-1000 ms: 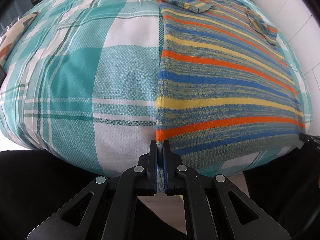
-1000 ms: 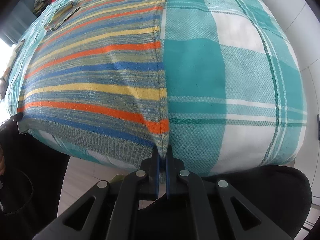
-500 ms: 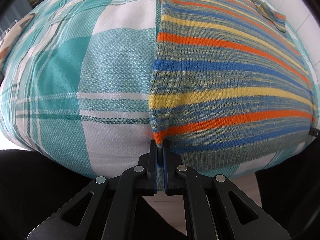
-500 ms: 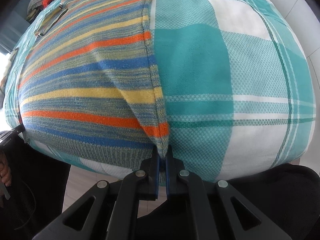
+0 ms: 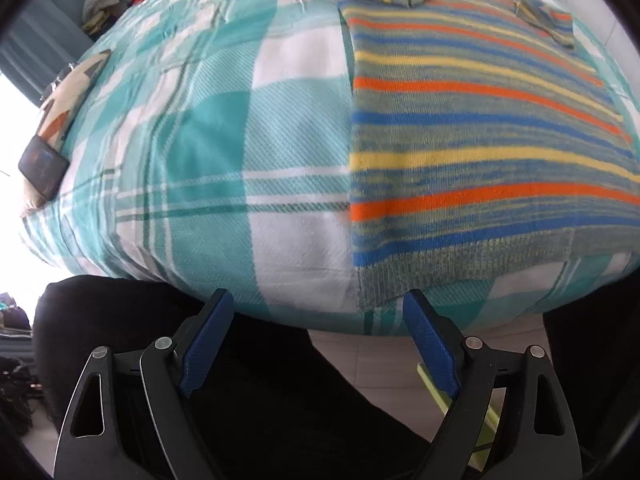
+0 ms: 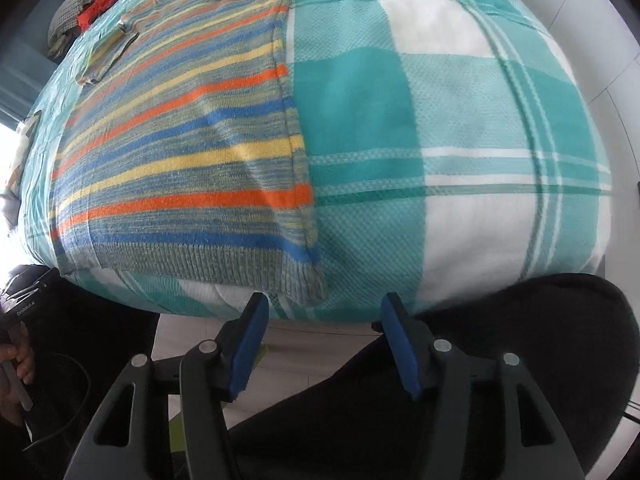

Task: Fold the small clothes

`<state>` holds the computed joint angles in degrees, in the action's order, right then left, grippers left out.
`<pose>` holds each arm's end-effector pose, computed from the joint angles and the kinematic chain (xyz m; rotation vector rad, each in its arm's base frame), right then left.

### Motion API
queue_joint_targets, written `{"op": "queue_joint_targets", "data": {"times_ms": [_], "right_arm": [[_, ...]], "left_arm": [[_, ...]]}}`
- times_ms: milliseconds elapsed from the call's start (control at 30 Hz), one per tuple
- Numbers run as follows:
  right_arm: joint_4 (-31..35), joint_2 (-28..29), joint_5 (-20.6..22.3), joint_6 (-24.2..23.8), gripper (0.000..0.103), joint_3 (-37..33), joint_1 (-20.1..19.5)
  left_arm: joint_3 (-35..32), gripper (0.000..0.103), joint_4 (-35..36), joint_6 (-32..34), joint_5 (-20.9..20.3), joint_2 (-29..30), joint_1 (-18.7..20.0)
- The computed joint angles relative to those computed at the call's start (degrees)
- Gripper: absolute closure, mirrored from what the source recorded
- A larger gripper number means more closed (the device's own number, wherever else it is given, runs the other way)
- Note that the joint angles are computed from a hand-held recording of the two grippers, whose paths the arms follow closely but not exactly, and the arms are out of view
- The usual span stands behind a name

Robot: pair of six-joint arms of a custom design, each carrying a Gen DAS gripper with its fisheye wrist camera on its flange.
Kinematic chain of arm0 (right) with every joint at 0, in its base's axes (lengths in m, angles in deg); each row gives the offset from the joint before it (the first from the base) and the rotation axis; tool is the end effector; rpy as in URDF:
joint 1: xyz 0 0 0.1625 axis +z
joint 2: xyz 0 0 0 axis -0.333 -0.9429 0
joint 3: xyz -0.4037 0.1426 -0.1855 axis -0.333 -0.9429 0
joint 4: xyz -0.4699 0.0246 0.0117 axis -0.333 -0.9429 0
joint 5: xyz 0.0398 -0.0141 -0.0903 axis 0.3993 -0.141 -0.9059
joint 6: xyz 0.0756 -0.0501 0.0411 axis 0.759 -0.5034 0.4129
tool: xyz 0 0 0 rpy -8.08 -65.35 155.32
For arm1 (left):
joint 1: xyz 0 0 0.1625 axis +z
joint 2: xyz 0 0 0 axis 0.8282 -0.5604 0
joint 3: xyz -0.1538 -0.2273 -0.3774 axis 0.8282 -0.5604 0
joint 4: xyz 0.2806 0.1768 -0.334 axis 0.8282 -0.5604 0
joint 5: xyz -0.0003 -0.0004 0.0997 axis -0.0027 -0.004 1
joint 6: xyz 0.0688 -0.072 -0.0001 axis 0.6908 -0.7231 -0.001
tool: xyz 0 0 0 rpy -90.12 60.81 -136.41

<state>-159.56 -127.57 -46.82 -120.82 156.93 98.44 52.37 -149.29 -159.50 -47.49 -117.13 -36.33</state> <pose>-0.0008 -0.4102 0.3503 0.3776 -2.4699 0.0213 -0.2845 -0.2960 0.0310 -0.2217 2.0924 -0.4581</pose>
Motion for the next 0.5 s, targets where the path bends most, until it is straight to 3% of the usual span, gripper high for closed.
{"op": "queue_joint_targets", "data": {"times_ms": [67, 133, 200, 267, 400, 433, 500], "right_arm": [[-4.1, -1.3, -1.8, -3.4, 0.045, -0.5, 1.9], [-13.3, -0.6, -3.7, -10.3, 0.045, -1.1, 5.1], [-19.6, 0.6, 0.0, -17.9, 0.044, -2.9, 7.9], [-19.2, 2.5, 5.6, -22.3, 0.032, -5.9, 10.3], [-19.2, 9.8, 14.3, -32.0, 0.032, -9.3, 13.8], [-17.4, 12.5, 14.8, -32.9, 0.033, -10.7, 14.4], [-14.9, 18.3, 13.5, -32.3, 0.049, -12.4, 15.5]], "left_arm": [[-0.9, 0.011, 5.6, -4.0, 3.1, -1.5, -1.9], [-2.1, 0.005, 12.2, -9.5, 7.2, -2.9, -2.6], [-1.7, 0.005, 16.7, -15.4, 11.1, -5.1, -2.5], [-0.1, 0.005, 17.3, -19.7, 14.7, -7.5, -0.8], [1.8, 0.005, 19.4, -29.5, 16.9, -9.6, 0.3], [1.5, 0.005, 20.8, -31.7, 16.3, -9.7, 0.0], [2.8, 0.005, 20.3, -34.0, 15.8, -9.7, -0.6]]}}
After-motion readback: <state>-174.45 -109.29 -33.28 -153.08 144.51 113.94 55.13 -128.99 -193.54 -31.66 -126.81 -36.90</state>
